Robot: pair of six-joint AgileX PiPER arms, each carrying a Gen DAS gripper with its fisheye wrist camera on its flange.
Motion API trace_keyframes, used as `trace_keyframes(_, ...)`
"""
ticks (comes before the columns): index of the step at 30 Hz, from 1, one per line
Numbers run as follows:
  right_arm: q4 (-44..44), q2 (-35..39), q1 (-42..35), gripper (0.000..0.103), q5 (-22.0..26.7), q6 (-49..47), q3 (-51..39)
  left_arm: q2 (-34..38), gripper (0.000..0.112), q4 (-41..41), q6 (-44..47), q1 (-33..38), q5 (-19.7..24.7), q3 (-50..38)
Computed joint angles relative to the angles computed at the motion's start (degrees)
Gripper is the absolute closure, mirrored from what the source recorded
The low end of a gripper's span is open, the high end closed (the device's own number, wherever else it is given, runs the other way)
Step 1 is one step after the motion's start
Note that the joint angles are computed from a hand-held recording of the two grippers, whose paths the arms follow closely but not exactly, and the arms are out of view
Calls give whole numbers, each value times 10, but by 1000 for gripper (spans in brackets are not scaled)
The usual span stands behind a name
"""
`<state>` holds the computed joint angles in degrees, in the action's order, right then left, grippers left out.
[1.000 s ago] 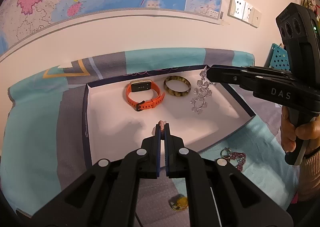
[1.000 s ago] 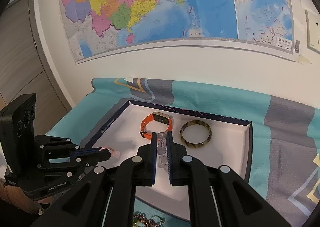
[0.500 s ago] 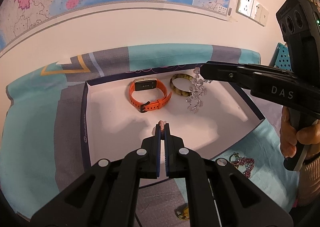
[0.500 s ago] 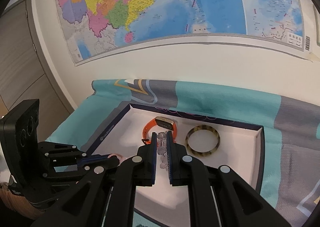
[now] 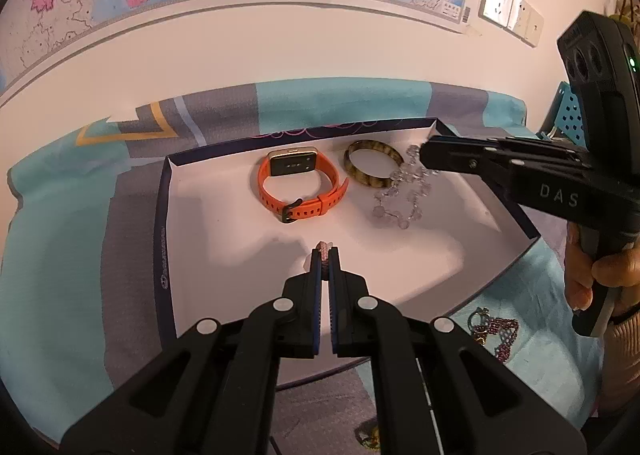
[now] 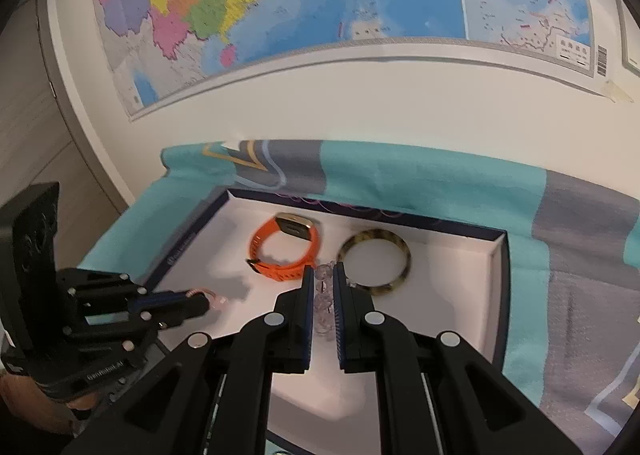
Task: Organize jewelry
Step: 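Lower the crystal bracelet and pink ring into the tray and open both tools, then withdraw both tools from the tray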
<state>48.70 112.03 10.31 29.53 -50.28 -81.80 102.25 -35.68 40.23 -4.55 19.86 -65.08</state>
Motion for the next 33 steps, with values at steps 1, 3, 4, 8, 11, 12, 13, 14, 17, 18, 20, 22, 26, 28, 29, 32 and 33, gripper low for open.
trace_keyframes(1,-2,2,0,95,-1,1,0,4,109,7,-7,0,1,-4)
trace_keyframes(3,-7,6,1,95,-4,4,0,9,109,19,-21,-1,4,-11)
trace_keyframes(4,-11,8,2,95,-7,6,-1,11,109,23,-25,-2,5,-14)
trace_keyframes(8,-28,14,9,95,-14,15,-3,23,109,70,-71,-7,7,-31)
trace_keyframes(11,-39,18,13,95,-16,23,-5,39,109,87,-92,-6,18,-49)
trace_keyframes(12,-43,20,13,95,-16,26,-7,44,109,89,-96,-4,22,-55)
trace_keyframes(13,-44,22,13,95,-16,27,-7,48,109,87,-94,-2,26,-59)
trace_keyframes(14,-47,24,13,95,-16,30,-9,52,108,89,-99,-1,29,-65)
trace_keyframes(17,-49,28,13,95,-14,33,-11,60,108,114,-123,-4,28,-74)
trace_keyframes(18,-51,30,13,95,-12,35,-13,61,108,122,-131,-6,27,-76)
trace_keyframes(20,-56,31,15,95,-14,41,-14,67,105,141,-149,-10,26,-83)
trace_keyframes(22,-54,31,14,94,-16,42,-13,71,104,158,-164,-14,25,-88)
trace_keyframes(26,-41,23,8,93,-19,37,-5,67,99,166,-170,-16,16,-81)
trace_keyframes(28,-31,14,4,87,-27,29,5,53,90,173,-175,-18,-1,-66)
trace_keyframes(29,-18,8,1,83,-27,19,12,47,89,168,-170,-17,-6,-60)
trace_keyframes(32,6,-12,-8,80,-28,-6,35,21,83,152,-152,-13,-22,-36)
trace_keyframes(33,15,-22,-11,78,-26,-17,45,10,78,143,-142,-13,-30,-25)
